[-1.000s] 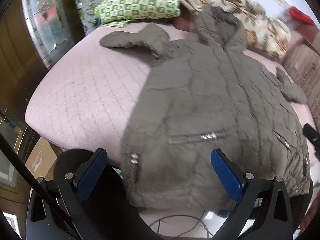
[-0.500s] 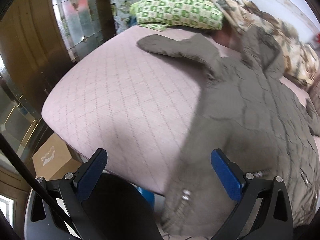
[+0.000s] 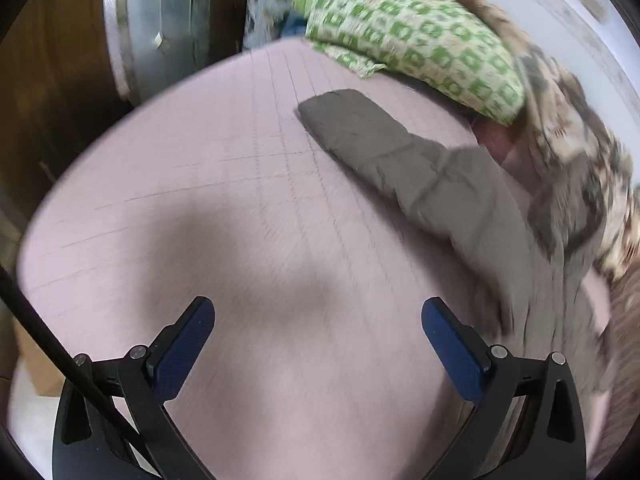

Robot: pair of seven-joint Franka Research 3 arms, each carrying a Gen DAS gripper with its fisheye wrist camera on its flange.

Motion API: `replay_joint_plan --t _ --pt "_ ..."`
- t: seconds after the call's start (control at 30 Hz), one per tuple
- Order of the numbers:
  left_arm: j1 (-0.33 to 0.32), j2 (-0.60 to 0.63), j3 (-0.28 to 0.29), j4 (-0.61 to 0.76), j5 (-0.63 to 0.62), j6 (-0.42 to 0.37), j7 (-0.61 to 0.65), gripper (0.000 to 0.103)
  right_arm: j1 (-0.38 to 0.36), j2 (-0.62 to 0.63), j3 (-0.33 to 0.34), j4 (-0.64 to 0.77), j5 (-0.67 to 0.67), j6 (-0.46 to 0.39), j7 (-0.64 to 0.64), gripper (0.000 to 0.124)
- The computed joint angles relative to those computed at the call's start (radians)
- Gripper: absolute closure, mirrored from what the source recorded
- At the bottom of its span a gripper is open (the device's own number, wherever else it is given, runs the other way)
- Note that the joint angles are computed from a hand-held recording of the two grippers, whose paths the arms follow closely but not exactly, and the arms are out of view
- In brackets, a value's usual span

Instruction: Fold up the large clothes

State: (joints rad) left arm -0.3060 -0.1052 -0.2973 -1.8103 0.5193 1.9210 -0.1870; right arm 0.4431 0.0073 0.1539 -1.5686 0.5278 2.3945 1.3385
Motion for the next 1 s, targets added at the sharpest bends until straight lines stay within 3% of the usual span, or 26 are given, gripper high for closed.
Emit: replay_joint_plan --t 0.07,0.23,0.33,0.37,0.43,0.5,0.57,0.6,0.63,0.67,0.83,1.0 --pt "0.031 -0.011 0.04 -0.048 -0.019 0.105 0.01 0.012 -0.009 0.03 -0.012 -0.016 -0.108 -0.003 0.05 0.028" --pt "0.136 -0.002 0.123 -0.19 -0.085 0.53 -0.022 0.013 -0.04 0.083 -0.062 -0.102 -0.407 0.048 0.211 0.033" --pt "0.185 0.052 0.144 -0.23 -0.125 0.762 -0.061 0.013 -0.077 0.113 -0.092 -0.116 -0.459 0.019 0.293 0.035" --pt "0.195 0.069 0.144 -0.231 -0.128 0.806 -0.078 0.013 -0.09 0.118 -0.098 -0.117 -0.457 0.006 0.312 0.035" --pt "0.209 0.107 0.142 -0.187 -0.056 0.796 -0.15 0.013 -0.108 0.135 -0.108 -0.107 -0.471 -0.007 0.351 0.035" --pt "0.212 0.149 0.147 -0.129 -0.048 0.757 -0.136 0.013 -0.122 0.146 -0.116 -0.107 -0.487 0.002 0.379 0.035" --pt "0.206 0.191 0.151 -0.054 -0.059 0.671 -0.108 0.019 -0.132 0.153 -0.119 -0.106 -0.496 0.011 0.389 0.035" --pt "0.197 0.214 0.15 0.004 -0.069 0.578 -0.082 0.031 -0.135 0.16 -0.119 -0.098 -0.499 0.009 0.39 0.035" --pt "0.191 0.232 0.147 0.055 -0.094 0.486 -0.044 0.067 -0.137 0.164 -0.119 -0.097 -0.501 0.01 0.387 0.035" --pt "0.191 0.248 0.143 0.091 -0.133 0.437 0.011 0.086 -0.136 0.167 -0.118 -0.097 -0.508 0.013 0.39 0.035" --pt "0.143 0.241 0.138 0.185 -0.085 0.354 0.033 0.094 -0.147 0.174 -0.112 -0.099 -0.485 0.031 0.342 0.044" --pt "0.025 0.359 0.102 0.515 0.034 0.218 0.138 0.095 -0.167 0.149 -0.106 -0.14 -0.407 0.079 0.276 0.05"
